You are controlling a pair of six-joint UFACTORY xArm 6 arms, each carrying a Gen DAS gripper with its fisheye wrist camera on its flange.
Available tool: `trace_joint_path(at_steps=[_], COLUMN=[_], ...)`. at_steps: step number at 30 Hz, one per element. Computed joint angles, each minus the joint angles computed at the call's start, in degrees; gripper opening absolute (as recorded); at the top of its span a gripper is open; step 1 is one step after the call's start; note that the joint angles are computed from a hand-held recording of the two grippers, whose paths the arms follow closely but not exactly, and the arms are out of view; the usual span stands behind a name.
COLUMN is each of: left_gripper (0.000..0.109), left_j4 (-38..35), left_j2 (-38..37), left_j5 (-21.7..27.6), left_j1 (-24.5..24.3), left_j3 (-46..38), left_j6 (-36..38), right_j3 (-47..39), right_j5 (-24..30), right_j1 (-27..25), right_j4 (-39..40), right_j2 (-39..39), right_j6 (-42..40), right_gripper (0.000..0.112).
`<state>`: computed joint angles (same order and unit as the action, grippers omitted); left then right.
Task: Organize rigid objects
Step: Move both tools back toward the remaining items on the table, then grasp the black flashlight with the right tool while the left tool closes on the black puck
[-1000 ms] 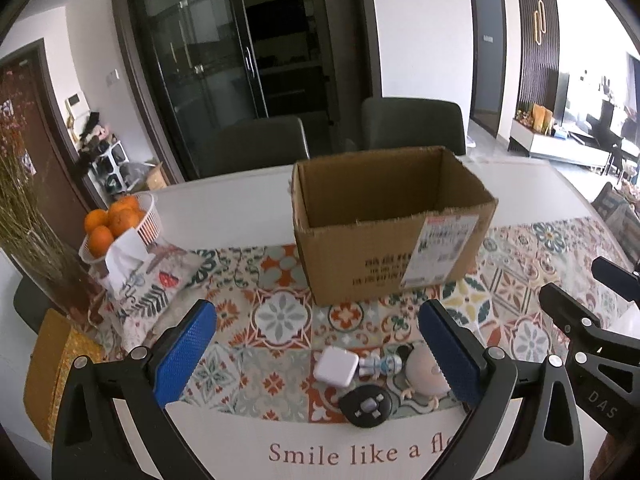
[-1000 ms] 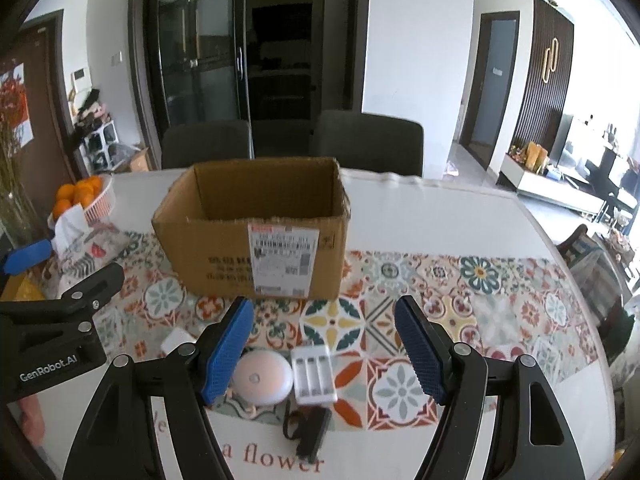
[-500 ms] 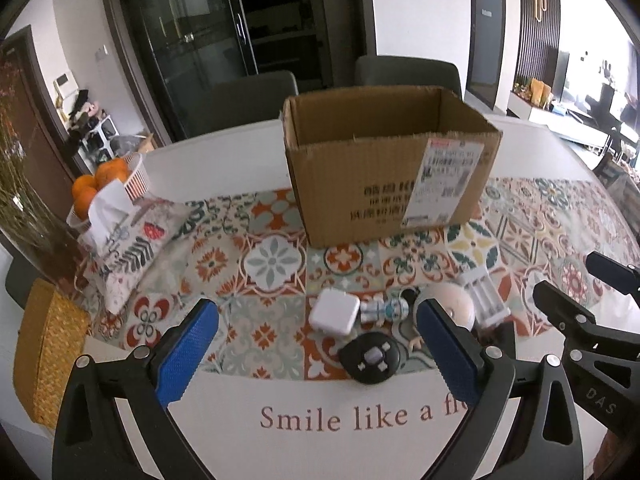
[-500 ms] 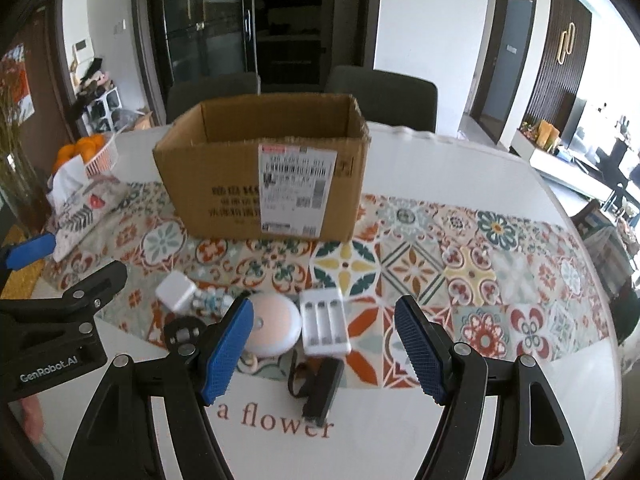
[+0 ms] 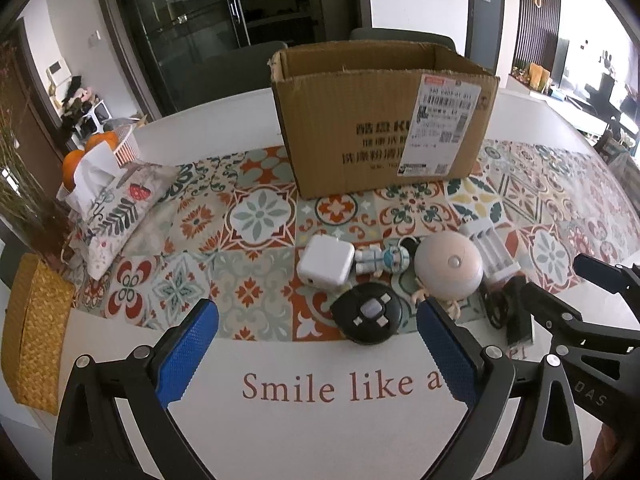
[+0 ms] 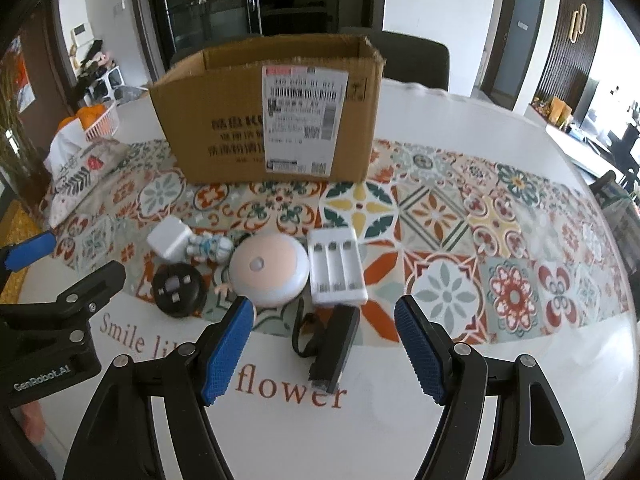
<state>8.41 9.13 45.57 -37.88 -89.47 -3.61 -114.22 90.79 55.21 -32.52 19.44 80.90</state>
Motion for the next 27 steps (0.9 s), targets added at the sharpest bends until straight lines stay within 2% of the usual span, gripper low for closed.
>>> trace_joint_path(at_steps=[9, 17, 27], left_gripper=[0.101, 0.101, 0.101], left_j4=[-0.22, 0.1, 0.09], left_j2=[-0.83, 1.1, 1.8], left_j5=[-2.02, -0.92, -1.69], left_j1=[0.19, 0.1, -0.06], left_j3=[4.54, 4.56, 5.29], left_j6=[-1.87, -3.94, -4.66], right_j3=[8.32, 13.22, 17.53], right_j5=[-5.88, -9.36, -13.46], right_j1=[-0.73, -2.13, -3.41], right_j4=[2.54, 4.13, 5.87], right_j2=[-2.61, -3.92, -4.95], right_j6=[2.97, 4.58, 5.88], right_gripper=[0.073, 0.072, 0.06])
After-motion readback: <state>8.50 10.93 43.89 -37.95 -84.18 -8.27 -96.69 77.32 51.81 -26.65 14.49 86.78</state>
